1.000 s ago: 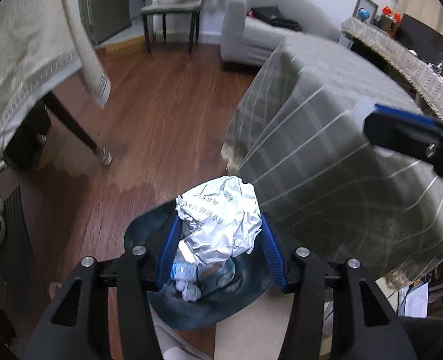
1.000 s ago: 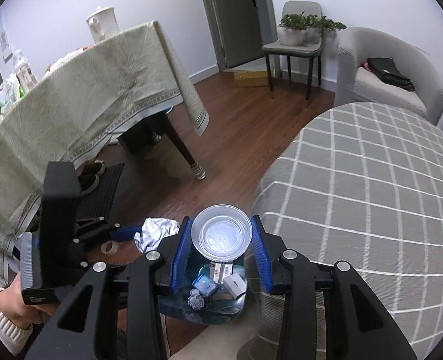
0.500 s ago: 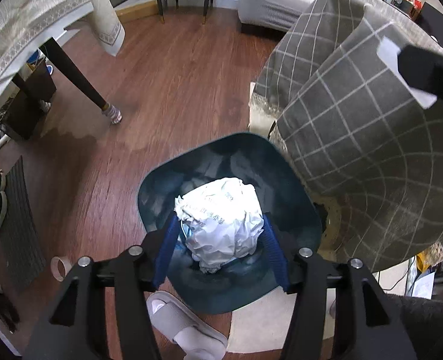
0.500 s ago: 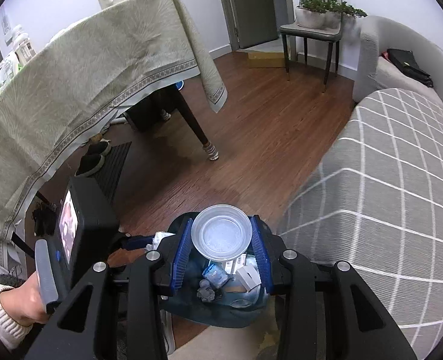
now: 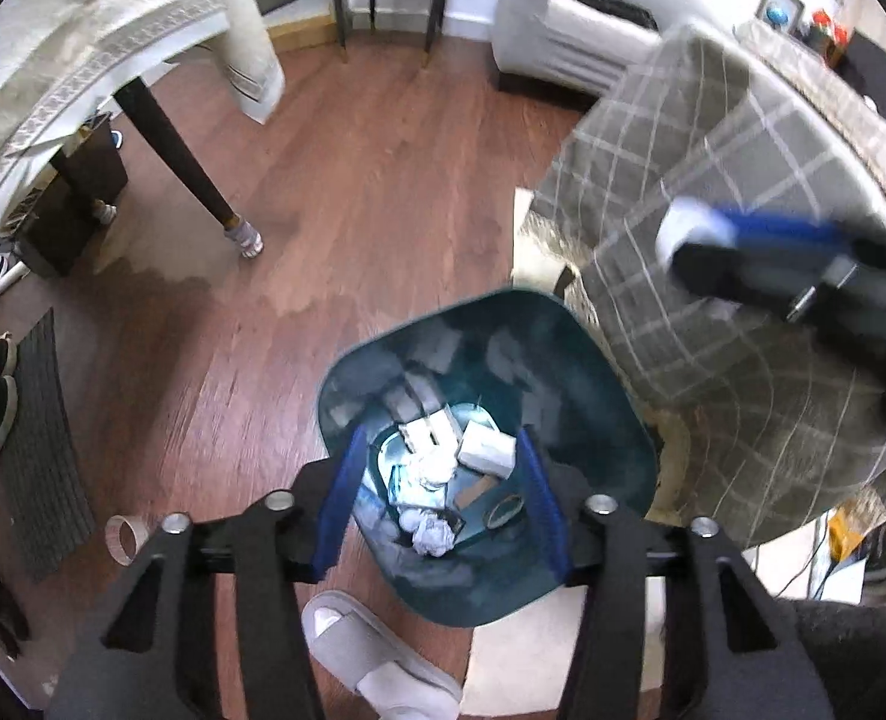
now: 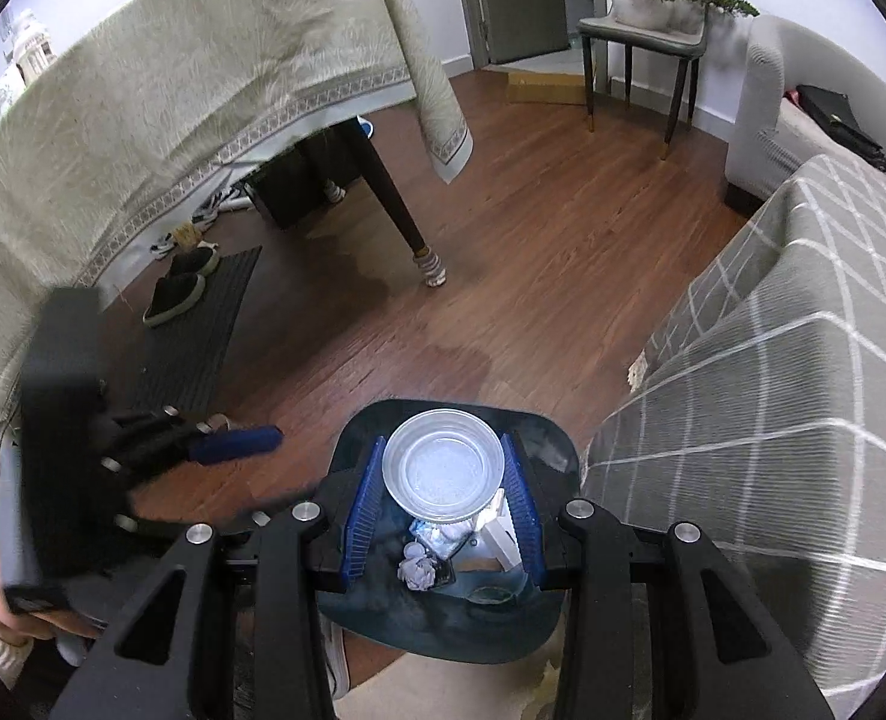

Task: Collect trash

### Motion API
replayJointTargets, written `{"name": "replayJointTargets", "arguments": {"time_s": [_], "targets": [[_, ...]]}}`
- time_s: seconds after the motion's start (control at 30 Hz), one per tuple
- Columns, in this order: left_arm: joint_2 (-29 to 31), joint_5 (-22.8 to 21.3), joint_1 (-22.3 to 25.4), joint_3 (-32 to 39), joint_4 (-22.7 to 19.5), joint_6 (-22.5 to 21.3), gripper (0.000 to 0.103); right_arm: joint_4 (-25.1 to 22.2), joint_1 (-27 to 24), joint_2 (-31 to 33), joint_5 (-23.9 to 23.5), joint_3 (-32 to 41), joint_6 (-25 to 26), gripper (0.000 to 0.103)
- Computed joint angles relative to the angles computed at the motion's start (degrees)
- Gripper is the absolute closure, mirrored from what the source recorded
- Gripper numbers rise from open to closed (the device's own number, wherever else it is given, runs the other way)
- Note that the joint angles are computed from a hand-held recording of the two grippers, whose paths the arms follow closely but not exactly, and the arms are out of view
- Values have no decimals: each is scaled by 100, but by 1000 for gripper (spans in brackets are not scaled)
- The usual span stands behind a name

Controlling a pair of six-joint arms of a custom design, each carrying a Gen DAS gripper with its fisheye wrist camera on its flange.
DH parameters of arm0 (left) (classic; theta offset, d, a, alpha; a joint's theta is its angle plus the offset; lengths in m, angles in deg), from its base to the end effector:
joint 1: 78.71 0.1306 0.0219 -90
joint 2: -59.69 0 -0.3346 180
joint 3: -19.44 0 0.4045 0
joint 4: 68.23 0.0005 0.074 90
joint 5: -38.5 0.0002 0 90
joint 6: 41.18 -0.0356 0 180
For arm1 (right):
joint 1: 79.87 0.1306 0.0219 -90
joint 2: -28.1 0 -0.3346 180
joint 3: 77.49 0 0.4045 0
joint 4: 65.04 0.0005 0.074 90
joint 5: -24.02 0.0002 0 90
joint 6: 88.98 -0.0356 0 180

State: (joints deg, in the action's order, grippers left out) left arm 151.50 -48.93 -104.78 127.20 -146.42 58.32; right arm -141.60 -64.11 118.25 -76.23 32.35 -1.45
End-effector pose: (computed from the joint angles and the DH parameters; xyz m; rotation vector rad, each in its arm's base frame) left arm 0.4233 -0.2094 0.4791 0.4012 2.6517 -0.2597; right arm 0.4441 0.1314 0.5101 -0.3665 2.5516 0.3496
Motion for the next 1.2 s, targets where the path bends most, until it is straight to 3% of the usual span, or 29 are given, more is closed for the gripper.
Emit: {"name": "replayJointTargets", "arguments": {"time_s": [0.17,0.37,0.53,0.67,0.8,1.13,1.2], "targets": [[-181,-4,140,3,248,162,73,-60,72,103,56,-99,25,63],[-247,19,197,257,390,355,81,-160,134,166,59,-387,33,63],[-258,24,150,404,452,261,89,-312,165,227,162,-593,89,63],[-282,29,134,489,478,202,89,-425,173,296,226,-645,84,63],[-345,-4,129,556,556,151,88,-559,211,338,349,-695,110,49],[-311,88,201,722,559,258,88,-561,228,319,245,-571,94,49],[-293,48,192,772,556,287,79,-541,212,286,226,-514,120,49]]}}
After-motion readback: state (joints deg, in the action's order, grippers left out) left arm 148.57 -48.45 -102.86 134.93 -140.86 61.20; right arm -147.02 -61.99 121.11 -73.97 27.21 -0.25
